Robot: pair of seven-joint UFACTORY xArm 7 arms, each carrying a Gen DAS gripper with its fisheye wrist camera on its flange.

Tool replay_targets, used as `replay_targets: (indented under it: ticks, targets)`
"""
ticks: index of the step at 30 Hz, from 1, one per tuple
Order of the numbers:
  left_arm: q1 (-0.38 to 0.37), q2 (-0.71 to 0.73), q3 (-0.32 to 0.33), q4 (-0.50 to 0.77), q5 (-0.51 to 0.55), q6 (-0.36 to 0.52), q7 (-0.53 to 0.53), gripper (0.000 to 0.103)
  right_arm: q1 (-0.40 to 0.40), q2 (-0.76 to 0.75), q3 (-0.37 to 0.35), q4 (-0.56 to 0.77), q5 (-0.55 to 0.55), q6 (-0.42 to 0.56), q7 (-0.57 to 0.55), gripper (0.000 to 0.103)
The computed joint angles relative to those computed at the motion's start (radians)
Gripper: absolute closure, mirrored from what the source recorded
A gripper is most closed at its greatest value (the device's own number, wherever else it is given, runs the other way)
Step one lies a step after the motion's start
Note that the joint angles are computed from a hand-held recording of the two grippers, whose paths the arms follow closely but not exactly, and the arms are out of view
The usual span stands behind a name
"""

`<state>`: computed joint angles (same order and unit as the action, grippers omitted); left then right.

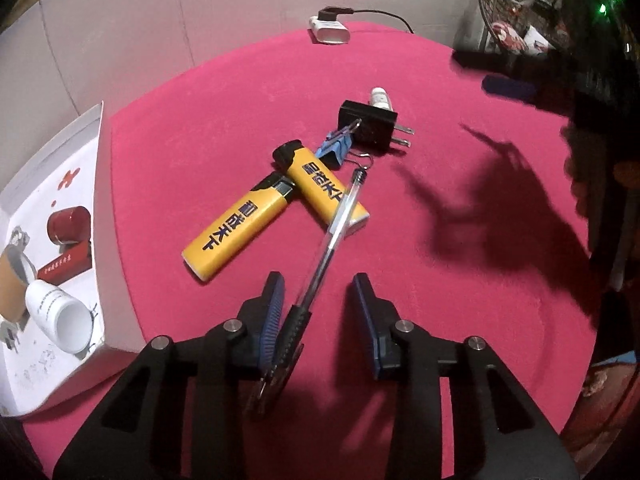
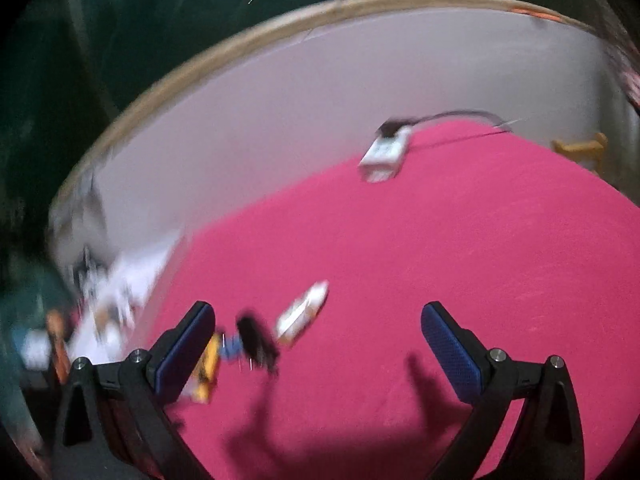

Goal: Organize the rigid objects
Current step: 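Lift the pen with the left tool while the right tool grasps the white dropper bottle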

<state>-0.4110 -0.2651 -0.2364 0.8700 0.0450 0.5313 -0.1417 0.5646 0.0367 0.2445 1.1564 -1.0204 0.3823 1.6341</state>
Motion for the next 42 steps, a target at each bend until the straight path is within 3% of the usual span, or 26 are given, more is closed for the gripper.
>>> replay_targets:
  ticks: [2, 4, 5, 7, 11, 16, 19, 21, 27, 31, 36, 42]
  targets:
    - [0.009, 0.019, -0.018, 0.011, 0.031, -0.017, -0.038, 0.067, 0.005, 0.032, 0.003, 0.024, 0.055, 0.030, -0.072, 0.000]
    - [0.017, 0.013, -0.031, -0.010, 0.063, -0.052, -0.085, 0.068, 0.000, 0.051, -0.015, 0.029, 0.106, 0.000, -0.070, 0.002]
    - [0.015, 0.005, -0.031, -0.024, 0.067, -0.070, -0.096, 0.075, -0.003, 0.065, -0.025, 0.037, 0.135, -0.016, -0.068, 0.004]
    - [-0.002, -0.009, -0.024, -0.041, 0.048, -0.081, -0.091, 0.090, 0.005, 0.094, -0.034, 0.066, 0.187, 0.005, -0.116, 0.028]
    - [0.004, -0.015, -0.036, -0.047, 0.078, -0.083, -0.123, 0.092, 0.038, 0.176, -0.054, 0.162, 0.281, 0.043, -0.226, 0.038]
    - [0.001, -0.026, -0.029, -0.057, 0.069, -0.082, -0.131, 0.092, 0.124, 0.270, -0.095, 0.304, 0.309, 0.195, -0.325, 0.045]
    - [0.007, -0.025, -0.036, -0.055, 0.081, -0.080, -0.150, 0.092, 0.162, 0.287, -0.113, 0.331, 0.290, 0.223, -0.373, 0.070]
    - [0.012, -0.001, -0.041, -0.033, 0.091, -0.080, -0.166, 0.093, 0.156, 0.270, -0.111, 0.302, 0.313, 0.189, -0.398, 0.085]
    - [-0.001, -0.029, -0.015, -0.059, 0.042, -0.093, -0.164, 0.094, 0.125, 0.174, -0.127, 0.142, 0.311, 0.036, -0.287, 0.085]
    - [0.017, -0.073, -0.028, -0.087, 0.056, -0.106, -0.194, 0.094, 0.108, 0.102, -0.129, 0.067, 0.207, -0.037, -0.140, 0.085]
    - [0.062, -0.137, -0.069, -0.098, 0.125, -0.120, -0.265, 0.094, 0.082, 0.044, -0.083, 0.064, 0.049, -0.036, -0.012, 0.085]
    - [0.128, -0.233, -0.092, -0.110, 0.185, -0.132, -0.348, 0.094, 0.073, 0.019, -0.018, 0.122, -0.115, 0.007, 0.041, 0.085]
